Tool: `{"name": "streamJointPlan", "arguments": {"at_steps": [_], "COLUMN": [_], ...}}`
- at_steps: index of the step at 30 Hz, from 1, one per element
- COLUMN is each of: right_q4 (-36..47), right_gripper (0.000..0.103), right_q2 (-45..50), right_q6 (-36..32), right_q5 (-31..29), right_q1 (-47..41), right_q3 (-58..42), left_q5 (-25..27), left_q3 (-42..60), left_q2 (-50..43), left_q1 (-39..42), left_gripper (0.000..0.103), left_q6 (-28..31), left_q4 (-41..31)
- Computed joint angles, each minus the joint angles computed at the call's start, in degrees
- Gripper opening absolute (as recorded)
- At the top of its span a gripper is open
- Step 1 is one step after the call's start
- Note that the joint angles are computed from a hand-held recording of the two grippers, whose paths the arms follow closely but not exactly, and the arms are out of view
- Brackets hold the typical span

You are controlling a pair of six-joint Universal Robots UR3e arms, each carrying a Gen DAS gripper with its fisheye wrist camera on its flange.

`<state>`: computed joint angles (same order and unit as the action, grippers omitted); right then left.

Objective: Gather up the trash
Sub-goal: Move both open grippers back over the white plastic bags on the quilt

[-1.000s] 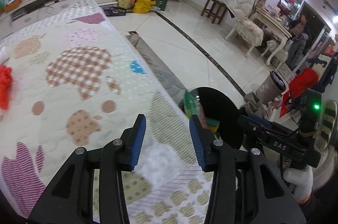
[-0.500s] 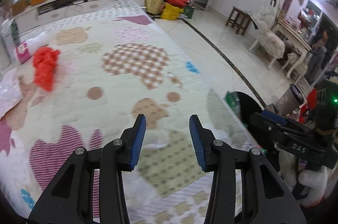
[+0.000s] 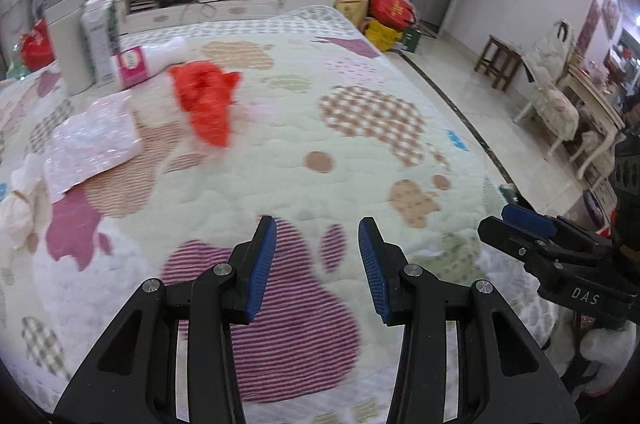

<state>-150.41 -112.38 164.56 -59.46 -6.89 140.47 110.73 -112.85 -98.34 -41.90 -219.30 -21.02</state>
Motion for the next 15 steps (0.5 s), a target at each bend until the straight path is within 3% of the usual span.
{"name": "streamJointPlan", "arguments": {"at_steps": [9, 15], "right_q4": [-10.1, -11.2], "right_gripper": [0.071, 0.074], "right_q2": [15.6, 23.0], "right_q6": [6.6, 9.1], "right_q5": [-5.3, -6.0], "right_q1": [14.5, 19.6], "right_q3": [-7.4, -13.7], "left_q5": [-1.3, -3.2], "left_q3": [-15.7, -26.9], "left_q2": [16.3, 34.7], "left_q1": [7.4, 17.9], "left_gripper": [0.041, 0.053], "left_q6": [0.4, 3.5], "left_q4": [-0.7, -6.6]}}
